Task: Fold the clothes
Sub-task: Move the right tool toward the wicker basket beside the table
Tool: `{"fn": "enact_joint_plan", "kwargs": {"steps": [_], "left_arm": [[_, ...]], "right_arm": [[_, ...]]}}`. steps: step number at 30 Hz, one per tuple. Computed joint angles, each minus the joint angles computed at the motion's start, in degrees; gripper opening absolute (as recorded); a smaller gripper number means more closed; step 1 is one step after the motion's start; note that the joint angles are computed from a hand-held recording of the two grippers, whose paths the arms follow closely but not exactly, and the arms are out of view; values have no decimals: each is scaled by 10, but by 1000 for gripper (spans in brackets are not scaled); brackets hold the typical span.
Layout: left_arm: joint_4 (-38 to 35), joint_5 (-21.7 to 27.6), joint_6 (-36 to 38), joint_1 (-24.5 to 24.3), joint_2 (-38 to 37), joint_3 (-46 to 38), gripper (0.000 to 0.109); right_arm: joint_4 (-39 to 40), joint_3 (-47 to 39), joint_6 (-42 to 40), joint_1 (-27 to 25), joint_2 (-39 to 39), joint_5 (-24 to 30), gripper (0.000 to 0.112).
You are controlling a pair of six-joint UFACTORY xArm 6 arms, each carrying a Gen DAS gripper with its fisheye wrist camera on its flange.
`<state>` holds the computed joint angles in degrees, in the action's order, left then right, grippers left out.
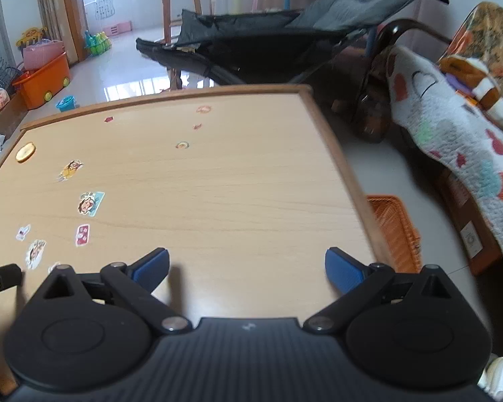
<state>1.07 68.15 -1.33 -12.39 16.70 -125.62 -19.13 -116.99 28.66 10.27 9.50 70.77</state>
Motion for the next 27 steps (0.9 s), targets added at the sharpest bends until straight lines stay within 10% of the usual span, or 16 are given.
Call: {"fn": "enact_joint_plan", "kwargs": {"steps": [13, 27], "left_arm": [[-48, -37, 29, -23, -125, 113, 102], [-108, 39, 56, -96, -103, -5, 103]], "right_arm": [[-3, 148, 35, -22, -150, -55, 100], [-50, 145, 69, -56, -180, -30, 100]]}}
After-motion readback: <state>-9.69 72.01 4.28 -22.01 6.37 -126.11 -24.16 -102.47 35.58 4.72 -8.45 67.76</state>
